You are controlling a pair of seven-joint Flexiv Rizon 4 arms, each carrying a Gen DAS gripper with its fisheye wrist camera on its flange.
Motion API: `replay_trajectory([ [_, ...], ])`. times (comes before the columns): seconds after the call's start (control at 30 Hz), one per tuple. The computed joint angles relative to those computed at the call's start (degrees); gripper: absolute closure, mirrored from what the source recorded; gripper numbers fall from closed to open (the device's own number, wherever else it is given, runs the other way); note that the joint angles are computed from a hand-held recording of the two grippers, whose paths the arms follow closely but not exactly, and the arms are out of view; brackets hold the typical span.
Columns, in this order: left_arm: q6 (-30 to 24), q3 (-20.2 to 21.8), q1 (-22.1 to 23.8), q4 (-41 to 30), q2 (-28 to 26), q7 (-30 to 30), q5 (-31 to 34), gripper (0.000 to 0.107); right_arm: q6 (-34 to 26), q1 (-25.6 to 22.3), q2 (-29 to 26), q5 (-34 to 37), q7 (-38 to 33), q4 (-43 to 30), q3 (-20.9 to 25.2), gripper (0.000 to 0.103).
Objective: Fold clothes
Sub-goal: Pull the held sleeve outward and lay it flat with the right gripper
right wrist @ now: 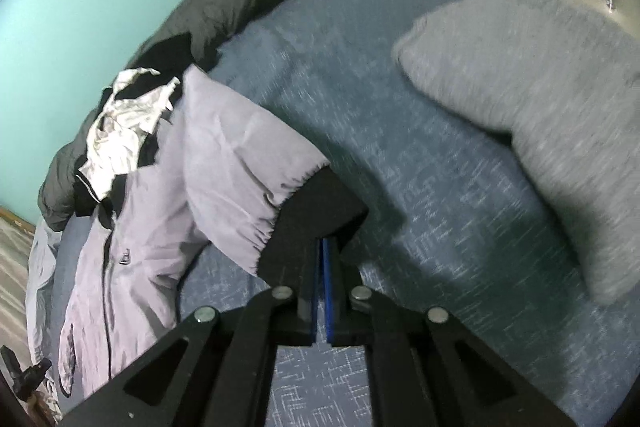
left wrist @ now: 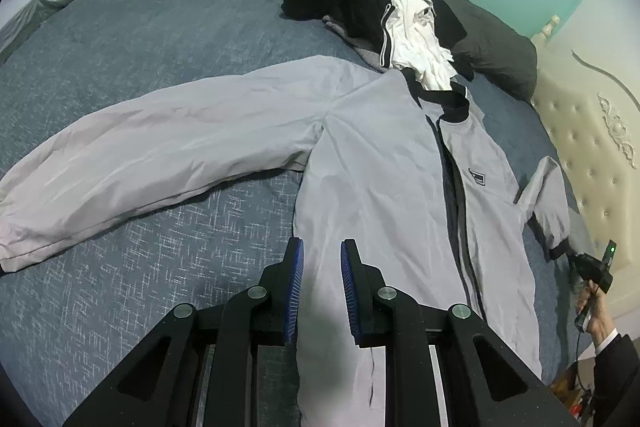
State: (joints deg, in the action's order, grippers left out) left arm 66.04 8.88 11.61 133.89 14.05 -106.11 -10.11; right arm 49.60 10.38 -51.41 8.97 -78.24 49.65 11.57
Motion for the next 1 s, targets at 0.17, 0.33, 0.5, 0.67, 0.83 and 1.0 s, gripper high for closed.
replay_trajectory([
  [0.17, -0.51, -0.21, 0.11, -0.22, 1.18, -0.38, 0.68, 0.086, 2.04, -1.46, 3.10, 0.57, -2.87, 2.30, 0.61, 0.102],
  [0.33, -0.61, -0.40, -0.23, -0.32, 2.04, -0.63, 0.70, 0.086, 4.18, -3.29, 7.92, 0.01, -5.16, 7.21, -0.32, 0.102],
  [0.5, -0.20, -0.71, -1.16, -0.22, 2.67, -0.35, 0.03, 0.086, 5.08, -5.30, 11.48, 0.02, -6.36, 10.57, -0.70, 0.102],
  [0.67, -1.17, -1.22, -1.37, -0.78, 3.46, -0.85, 0.56, 0.086, 4.02, -7.38, 14.86, 1.27, -8.63, 13.32, 0.03, 0.102],
  [0.83, -1.70, -1.51, -1.69, -1.60, 3.80, -1.07, 0.96, 0.086, 1.30, -8.30, 17.30, 2.02, -11.21, 13.38, -0.15, 0.103],
  [1.0, -1.05, -1.66, -2.48, -1.98, 3.59, -0.99, 0.49, 0.086, -2.14, -8.54, 18.48, 1.25, -11.16, 13.59, -1.89, 0.103],
])
